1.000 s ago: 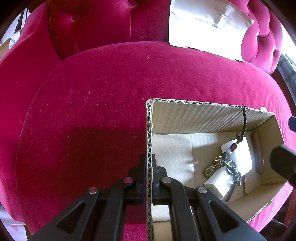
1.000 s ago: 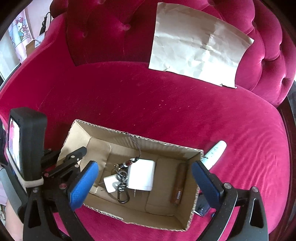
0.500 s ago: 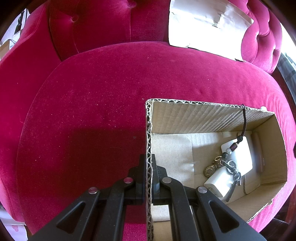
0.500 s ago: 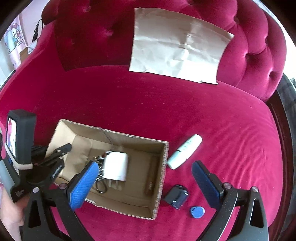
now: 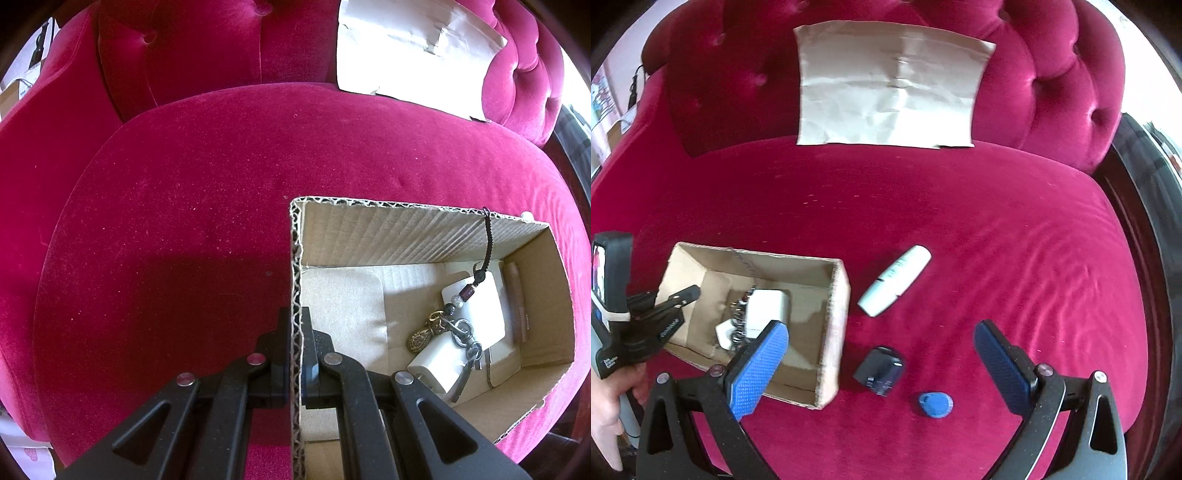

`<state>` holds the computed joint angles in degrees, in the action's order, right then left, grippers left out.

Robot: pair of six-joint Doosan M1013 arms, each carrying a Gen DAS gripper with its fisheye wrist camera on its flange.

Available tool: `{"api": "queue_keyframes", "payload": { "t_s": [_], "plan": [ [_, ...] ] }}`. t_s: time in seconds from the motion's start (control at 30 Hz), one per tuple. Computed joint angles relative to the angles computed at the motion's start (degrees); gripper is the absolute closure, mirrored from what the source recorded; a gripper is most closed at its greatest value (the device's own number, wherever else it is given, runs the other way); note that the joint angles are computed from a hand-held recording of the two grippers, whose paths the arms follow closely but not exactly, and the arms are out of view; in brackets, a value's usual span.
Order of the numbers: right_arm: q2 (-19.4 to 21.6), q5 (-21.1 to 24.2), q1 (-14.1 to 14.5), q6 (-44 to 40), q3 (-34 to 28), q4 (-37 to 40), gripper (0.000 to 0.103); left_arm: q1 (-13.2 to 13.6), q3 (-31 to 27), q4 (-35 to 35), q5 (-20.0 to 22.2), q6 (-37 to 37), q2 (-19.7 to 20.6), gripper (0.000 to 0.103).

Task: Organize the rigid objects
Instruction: 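Withdraw the open right tool from the box toward the blue key fob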

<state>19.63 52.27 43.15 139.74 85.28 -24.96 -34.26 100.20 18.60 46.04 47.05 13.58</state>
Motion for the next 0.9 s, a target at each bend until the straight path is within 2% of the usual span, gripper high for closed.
{"api": "queue_keyframes", "payload": {
  "t_s": [0.43,0.9],
  "plan": [
    [-2.0,1.2,-1.7,1.7,4.1,-0.7,0.0,0.0,0.0,0.1,0.1,-0.2,0.0,0.1],
    [-2.1,-0.7,-3.0,-1.4,8.9,2.7,0.0,-0.1,-0.1,0.2,0.3,-0.2,0.1,0.1]
  ]
}}
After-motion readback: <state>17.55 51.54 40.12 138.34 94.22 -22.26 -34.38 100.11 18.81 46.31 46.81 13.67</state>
